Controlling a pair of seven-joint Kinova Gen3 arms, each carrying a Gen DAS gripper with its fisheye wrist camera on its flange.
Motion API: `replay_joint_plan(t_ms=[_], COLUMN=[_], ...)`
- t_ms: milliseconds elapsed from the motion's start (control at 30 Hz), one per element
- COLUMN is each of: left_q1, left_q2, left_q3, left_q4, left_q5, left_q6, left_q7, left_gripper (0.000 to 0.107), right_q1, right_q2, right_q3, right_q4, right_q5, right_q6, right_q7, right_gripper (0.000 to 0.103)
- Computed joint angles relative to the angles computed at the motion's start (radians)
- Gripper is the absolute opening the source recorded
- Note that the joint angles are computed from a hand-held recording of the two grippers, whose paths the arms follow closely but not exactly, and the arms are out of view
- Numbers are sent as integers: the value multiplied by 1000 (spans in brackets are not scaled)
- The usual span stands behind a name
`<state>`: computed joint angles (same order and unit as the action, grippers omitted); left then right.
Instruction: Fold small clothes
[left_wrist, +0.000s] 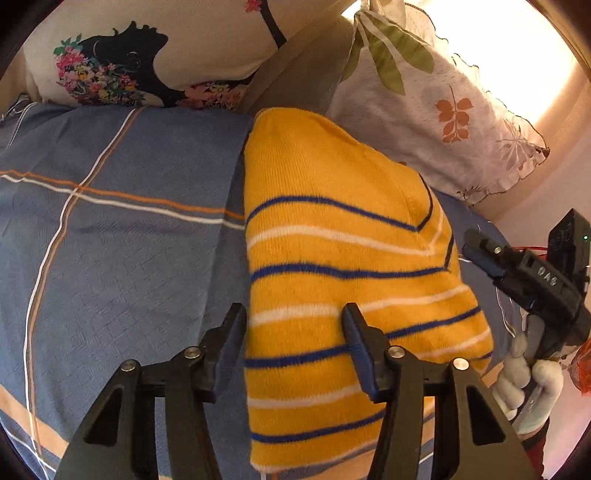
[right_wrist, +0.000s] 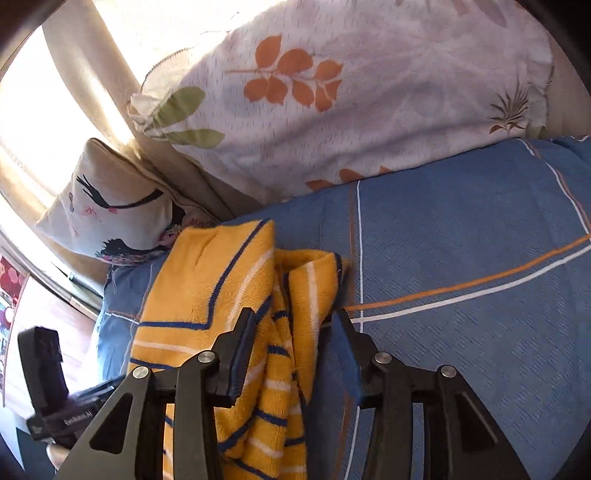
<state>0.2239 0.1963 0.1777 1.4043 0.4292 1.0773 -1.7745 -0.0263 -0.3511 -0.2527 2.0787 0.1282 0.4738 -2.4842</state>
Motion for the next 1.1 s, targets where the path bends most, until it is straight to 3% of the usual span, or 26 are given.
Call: replay_joint_plan(t_ms=[100, 233, 333, 433, 533, 633, 767, 833, 900, 967, 1100], left_q1=[-11, -29, -34, -111, -213, -207, -256, -240, -164, -137, -93], left_q2=[-65, -166, -246, -328, -443, -515, -577, -598, -610, -639, -654], left_q3=[-9, -33, -34, 91, 219, 244, 316, 322, 279, 257, 217], left_q4=[81, 175, 229, 284, 368, 430, 438, 441, 461, 486, 492], left_q5=[23, 62, 20, -102, -224, -346, -493, -563, -629, -642, -598], left_q6=[-48, -94, -137, -244, -366, -466, -460, -442, -449, -463, -442], left_q7=[-10, -29, -19, 60, 151, 251, 414, 495, 562, 583, 537], left_gripper=[57, 57, 58, 65, 80, 93, 98, 99, 102, 103, 103], right_q1=[-29, -182, -149, -10, 94, 227, 401, 478, 542, 594, 564], right_q2=[-99, -130, -95, -92, -220, -359, -538, -631, -723, -782, -755], right_q3=[-7, 36, -39, -134, -210, -338, -493, -544, -574, -580, -510], right_q4=[39, 111, 137, 155, 157, 109, 28, -11, -46, -79, -77], right_q5=[-32, -190, -298, -360, -354, -244, -156, -131, -99, -106, -176], right_q6=[-61, -218, -245, -203, -119, 3, 166, 247, 329, 389, 441], right_q7=[4, 130, 220, 205, 119, 39, -34, -53, -68, -97, -103], right_gripper=[59, 66, 66, 62, 65, 72, 85, 93, 103, 103, 103])
